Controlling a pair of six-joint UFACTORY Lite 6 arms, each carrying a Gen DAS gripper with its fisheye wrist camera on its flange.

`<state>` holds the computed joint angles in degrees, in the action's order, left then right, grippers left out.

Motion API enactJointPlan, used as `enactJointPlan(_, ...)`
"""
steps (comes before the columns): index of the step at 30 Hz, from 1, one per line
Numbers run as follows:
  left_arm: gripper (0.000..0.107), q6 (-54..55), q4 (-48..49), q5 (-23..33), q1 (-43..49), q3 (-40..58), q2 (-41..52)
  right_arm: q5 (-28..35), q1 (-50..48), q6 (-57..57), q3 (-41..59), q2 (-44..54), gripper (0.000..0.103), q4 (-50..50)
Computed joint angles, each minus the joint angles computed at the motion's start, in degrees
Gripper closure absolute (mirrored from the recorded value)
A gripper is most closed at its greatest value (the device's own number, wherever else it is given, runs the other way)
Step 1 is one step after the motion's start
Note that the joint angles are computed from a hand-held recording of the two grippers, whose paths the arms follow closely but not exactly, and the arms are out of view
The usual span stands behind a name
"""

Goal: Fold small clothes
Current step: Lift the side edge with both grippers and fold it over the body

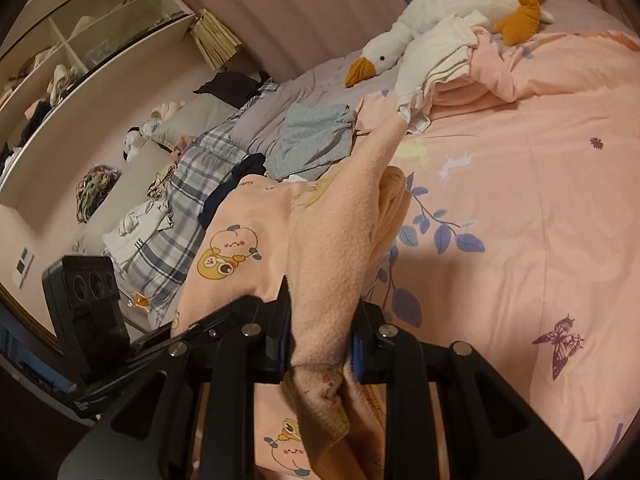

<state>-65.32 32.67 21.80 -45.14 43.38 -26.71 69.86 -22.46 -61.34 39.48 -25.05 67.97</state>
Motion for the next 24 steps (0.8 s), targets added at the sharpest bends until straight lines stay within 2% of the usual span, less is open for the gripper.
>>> enactJointPlan(3,0.083,1.69,-1.96,-0.99,0.11,-0.23,0.5,-0.81,-0.46,-0.3,-1.11,-0.56,0.079,-0.94)
enactJointPlan(9,0.083,-8.0,8.56,2.72,-4.88,0.92,2.94,-0.35,-3.22,0.26,-3.36,-2.57,0.079,-1.04)
enactJointPlan(16,0.083,-1.18,2.44,-0.73,-1.21,-0.38,2.56,-3.1,-1.26,1.5,-4.39,-4.37,0.079,-1.47)
enactJointPlan(24,0.083,-3.06,4.45,0.82,-2.04,1.05,5.37,-6.31,1.62,3.4,-4.76,-4.15,0.078,-1.75)
